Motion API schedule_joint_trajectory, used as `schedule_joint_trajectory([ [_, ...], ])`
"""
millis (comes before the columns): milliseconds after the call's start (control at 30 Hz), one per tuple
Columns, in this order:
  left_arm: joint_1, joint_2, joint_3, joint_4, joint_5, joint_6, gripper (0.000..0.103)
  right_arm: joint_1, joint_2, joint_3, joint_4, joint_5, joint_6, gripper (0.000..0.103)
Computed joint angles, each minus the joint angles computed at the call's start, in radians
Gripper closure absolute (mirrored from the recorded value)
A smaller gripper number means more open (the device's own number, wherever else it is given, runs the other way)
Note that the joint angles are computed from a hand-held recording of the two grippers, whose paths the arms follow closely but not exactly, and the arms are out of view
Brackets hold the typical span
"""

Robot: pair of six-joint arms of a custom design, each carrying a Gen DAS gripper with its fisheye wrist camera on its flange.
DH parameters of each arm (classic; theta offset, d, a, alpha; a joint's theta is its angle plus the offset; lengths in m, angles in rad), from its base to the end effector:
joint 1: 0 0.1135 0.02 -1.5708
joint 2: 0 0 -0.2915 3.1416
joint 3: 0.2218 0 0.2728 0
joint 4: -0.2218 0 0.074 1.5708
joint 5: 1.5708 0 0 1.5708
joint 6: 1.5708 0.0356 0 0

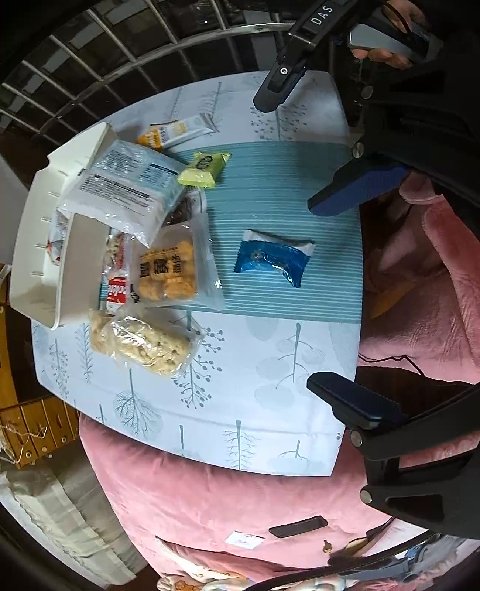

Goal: Organize snacks
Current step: 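Grasp the clear bag of puffed snacks with the left gripper while the right grasps the blue wrapper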

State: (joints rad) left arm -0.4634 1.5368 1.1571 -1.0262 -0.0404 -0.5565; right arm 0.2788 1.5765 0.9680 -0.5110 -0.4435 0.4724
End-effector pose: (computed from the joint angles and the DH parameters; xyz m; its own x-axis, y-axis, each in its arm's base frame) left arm 0.2668 -0.1317 0.2539 -0.9820 -0.0993 -0.1604 -0.0919 0.9944 -0.0529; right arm 0.3040 0.1029 0.2066 -0.9654 0.1512 -0.2127 0.0121 0.8401 0.5423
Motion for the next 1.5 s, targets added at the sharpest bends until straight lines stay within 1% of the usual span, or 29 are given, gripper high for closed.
schedule_joint_trajectory([
  [133,0.044,0.009,-0.007,0.022,0.015,0.064,0.017,0.030,0.019,0.000,-0.001,0.022,0.040,0.027],
  [233,0.096,0.029,0.007,0.036,0.034,0.145,0.017,0.060,0.030,0.008,0.007,0.057,0.092,0.027],
  [433,0.231,0.099,0.073,0.052,0.086,0.336,0.017,0.153,0.059,0.047,0.014,0.154,0.221,0.027],
  [633,0.338,0.187,0.149,0.053,0.107,0.528,0.017,0.248,0.119,0.084,0.057,0.242,0.377,0.027],
  [733,0.388,0.245,0.196,0.055,0.133,0.623,0.017,0.304,0.161,0.118,0.068,0.303,0.447,0.027],
  [933,0.452,0.367,0.284,0.047,0.207,0.772,0.017,0.420,0.235,0.168,0.077,0.463,0.579,0.027],
  [1000,0.456,0.407,0.309,0.048,0.230,0.805,0.017,0.458,0.256,0.186,0.069,0.520,0.615,0.027],
  [1167,0.455,0.502,0.357,0.062,0.266,0.836,0.017,0.534,0.303,0.235,0.016,0.641,0.694,0.027],
  [1367,0.446,0.596,0.408,0.088,0.279,0.823,0.017,0.576,0.339,0.255,-0.033,0.680,0.743,0.027],
  [1500,0.438,0.629,0.421,0.112,0.282,0.812,0.017,0.589,0.392,0.304,-0.080,0.689,0.733,0.027],
])
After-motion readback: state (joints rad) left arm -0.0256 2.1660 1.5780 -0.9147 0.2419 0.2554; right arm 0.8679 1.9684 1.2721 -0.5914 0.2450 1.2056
